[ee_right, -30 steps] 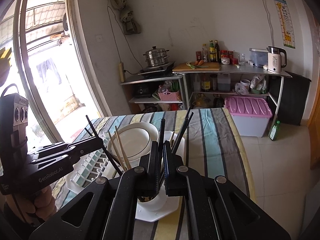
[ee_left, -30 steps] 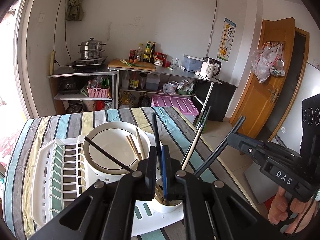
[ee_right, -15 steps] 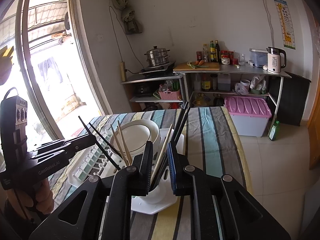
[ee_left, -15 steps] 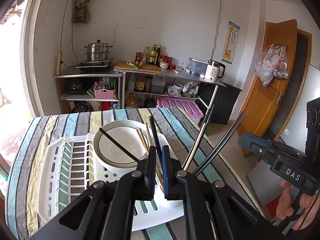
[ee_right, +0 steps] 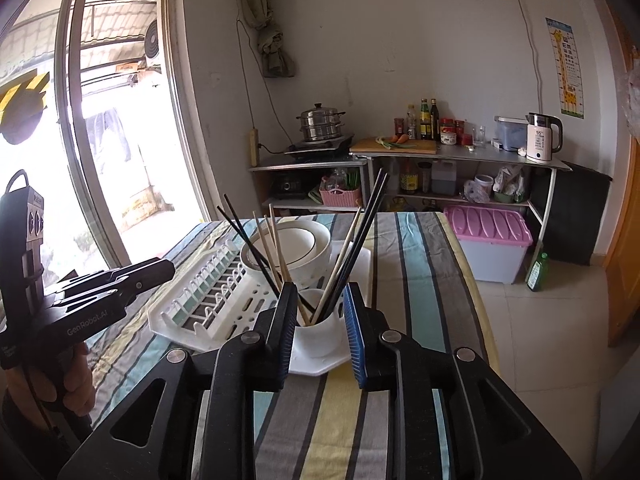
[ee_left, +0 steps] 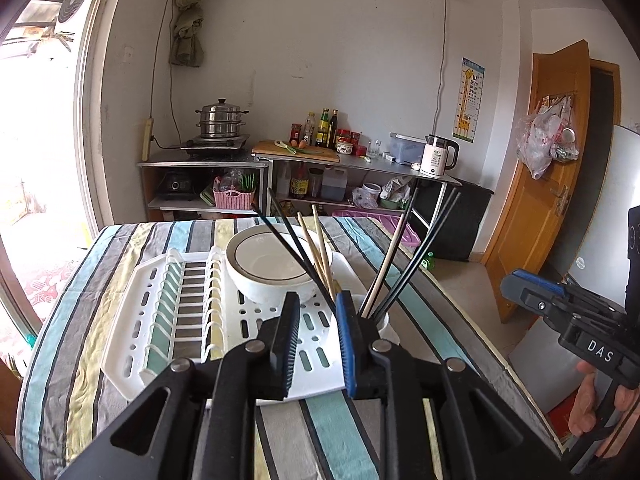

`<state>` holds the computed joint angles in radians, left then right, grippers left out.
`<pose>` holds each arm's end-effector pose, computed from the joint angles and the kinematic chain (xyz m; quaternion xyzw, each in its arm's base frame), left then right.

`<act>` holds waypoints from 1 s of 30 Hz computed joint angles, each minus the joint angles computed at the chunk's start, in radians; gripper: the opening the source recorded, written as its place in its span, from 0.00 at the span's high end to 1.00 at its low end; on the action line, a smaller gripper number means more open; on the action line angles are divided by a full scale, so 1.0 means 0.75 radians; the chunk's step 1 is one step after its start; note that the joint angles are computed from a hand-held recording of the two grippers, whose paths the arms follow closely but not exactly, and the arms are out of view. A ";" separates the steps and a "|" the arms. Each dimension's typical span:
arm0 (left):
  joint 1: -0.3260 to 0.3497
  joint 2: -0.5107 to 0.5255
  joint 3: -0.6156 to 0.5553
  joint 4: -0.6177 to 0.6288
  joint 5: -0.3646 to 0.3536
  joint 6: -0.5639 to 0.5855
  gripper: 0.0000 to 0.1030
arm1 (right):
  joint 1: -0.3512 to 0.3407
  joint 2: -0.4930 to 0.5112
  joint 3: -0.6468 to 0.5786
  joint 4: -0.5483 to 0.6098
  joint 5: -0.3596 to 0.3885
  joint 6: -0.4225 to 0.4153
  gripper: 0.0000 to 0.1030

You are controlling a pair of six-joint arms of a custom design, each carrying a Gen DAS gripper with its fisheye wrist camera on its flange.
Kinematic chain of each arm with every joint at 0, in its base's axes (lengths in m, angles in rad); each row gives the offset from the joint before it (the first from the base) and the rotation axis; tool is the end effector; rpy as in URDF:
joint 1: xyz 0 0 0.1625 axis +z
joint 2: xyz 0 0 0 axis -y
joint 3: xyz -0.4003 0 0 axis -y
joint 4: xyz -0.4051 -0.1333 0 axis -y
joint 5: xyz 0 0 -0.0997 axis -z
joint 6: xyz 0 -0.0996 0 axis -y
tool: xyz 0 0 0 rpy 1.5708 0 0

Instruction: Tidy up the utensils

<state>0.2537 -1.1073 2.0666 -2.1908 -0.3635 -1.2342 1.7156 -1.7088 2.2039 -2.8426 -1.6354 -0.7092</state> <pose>-0.4211 -0.3431 0.1223 0.1294 0.8068 -0.4949 0.2957 0.1893 -0.4192 0.3655 0.3720 -0.8471 0.3552 0.1341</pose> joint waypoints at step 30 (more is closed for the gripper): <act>-0.505 0.069 0.068 1.040 -0.389 -1.207 0.79 | -0.253 -0.872 0.621 0.193 0.138 -0.226 0.71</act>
<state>-0.1248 -1.0555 2.1179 -1.4108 -0.6550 -2.1394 1.5262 -2.3631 2.6694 -2.6982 -1.5320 -0.8785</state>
